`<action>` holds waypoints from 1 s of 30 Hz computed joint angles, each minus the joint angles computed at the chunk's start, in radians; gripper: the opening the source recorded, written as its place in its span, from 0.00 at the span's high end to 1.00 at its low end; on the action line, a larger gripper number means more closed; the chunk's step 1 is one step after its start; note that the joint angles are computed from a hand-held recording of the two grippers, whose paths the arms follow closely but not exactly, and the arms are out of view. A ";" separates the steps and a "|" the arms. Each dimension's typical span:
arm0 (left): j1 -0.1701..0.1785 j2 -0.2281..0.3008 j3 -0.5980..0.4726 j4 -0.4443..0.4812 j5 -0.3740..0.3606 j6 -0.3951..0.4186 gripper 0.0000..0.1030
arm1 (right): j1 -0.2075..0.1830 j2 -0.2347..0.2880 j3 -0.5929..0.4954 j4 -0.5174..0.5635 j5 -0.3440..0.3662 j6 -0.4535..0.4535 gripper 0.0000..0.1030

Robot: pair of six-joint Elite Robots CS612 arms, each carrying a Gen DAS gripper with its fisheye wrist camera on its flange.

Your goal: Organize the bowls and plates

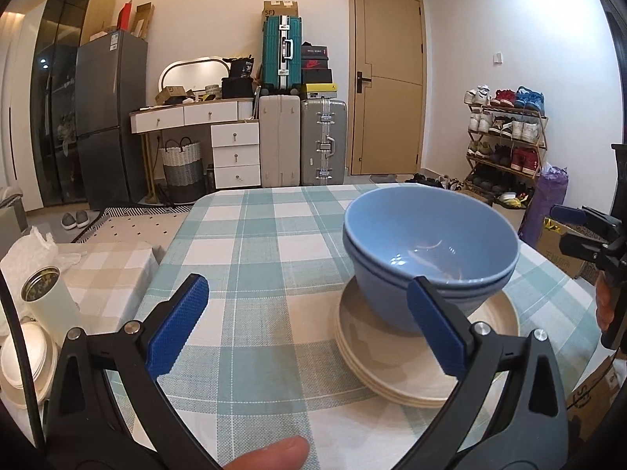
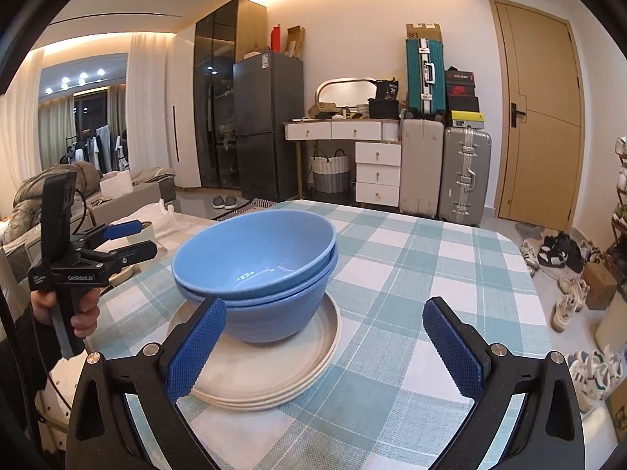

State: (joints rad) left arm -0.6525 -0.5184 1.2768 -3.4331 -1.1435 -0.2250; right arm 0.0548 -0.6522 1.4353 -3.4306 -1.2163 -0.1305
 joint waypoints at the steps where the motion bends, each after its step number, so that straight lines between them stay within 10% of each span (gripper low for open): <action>1: 0.002 0.003 0.003 -0.009 -0.007 0.001 0.02 | 0.000 0.003 0.001 -0.007 0.002 -0.005 0.01; 30: 0.021 0.069 -0.052 -0.077 -0.053 0.025 0.02 | -0.021 0.040 0.024 -0.102 0.128 0.017 0.01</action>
